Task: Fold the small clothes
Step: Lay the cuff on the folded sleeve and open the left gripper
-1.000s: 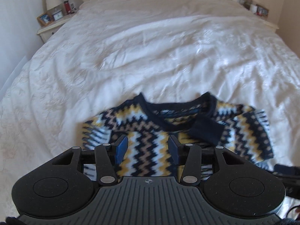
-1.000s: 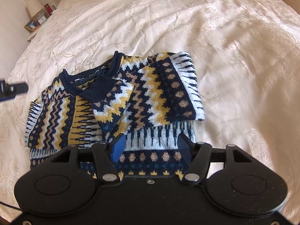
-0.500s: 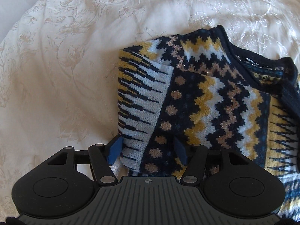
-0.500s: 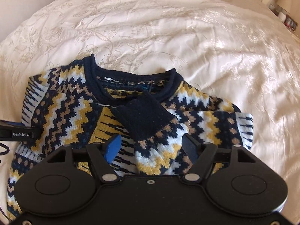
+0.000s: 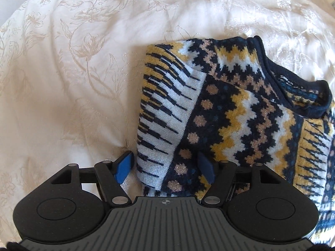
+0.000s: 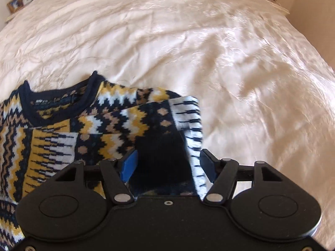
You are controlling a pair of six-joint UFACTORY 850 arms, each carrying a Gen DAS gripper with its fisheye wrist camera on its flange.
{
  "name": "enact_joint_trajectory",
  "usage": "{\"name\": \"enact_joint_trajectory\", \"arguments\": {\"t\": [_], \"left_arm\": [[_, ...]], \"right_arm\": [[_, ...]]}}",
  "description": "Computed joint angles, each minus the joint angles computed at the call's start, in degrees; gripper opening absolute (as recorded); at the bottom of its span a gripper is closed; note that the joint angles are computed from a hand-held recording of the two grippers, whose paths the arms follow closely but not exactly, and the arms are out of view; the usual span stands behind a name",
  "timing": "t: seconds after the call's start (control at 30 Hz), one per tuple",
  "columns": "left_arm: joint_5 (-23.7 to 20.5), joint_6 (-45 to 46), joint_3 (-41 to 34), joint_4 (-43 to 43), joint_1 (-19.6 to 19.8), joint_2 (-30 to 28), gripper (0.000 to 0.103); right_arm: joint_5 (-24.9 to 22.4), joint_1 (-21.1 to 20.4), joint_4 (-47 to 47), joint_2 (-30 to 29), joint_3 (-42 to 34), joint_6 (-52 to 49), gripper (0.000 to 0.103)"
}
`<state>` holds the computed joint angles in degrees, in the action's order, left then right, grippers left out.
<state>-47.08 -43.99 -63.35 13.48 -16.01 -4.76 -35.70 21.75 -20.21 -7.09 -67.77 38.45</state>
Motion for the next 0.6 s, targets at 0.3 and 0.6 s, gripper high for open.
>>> {"name": "enact_joint_trajectory", "arguments": {"t": [0.3,0.6], "left_arm": [[-1.25,0.42,-2.30,2.61,-1.85,-0.99,0.066],[-0.77,-1.07,-0.45,9.13,-5.02,3.10,0.065]], "right_arm": [[4.51,-4.09,18.21,0.36,1.86,-16.12,0.065],[2.80,-3.04,13.01,-0.62,1.18,-14.40,0.021]]}}
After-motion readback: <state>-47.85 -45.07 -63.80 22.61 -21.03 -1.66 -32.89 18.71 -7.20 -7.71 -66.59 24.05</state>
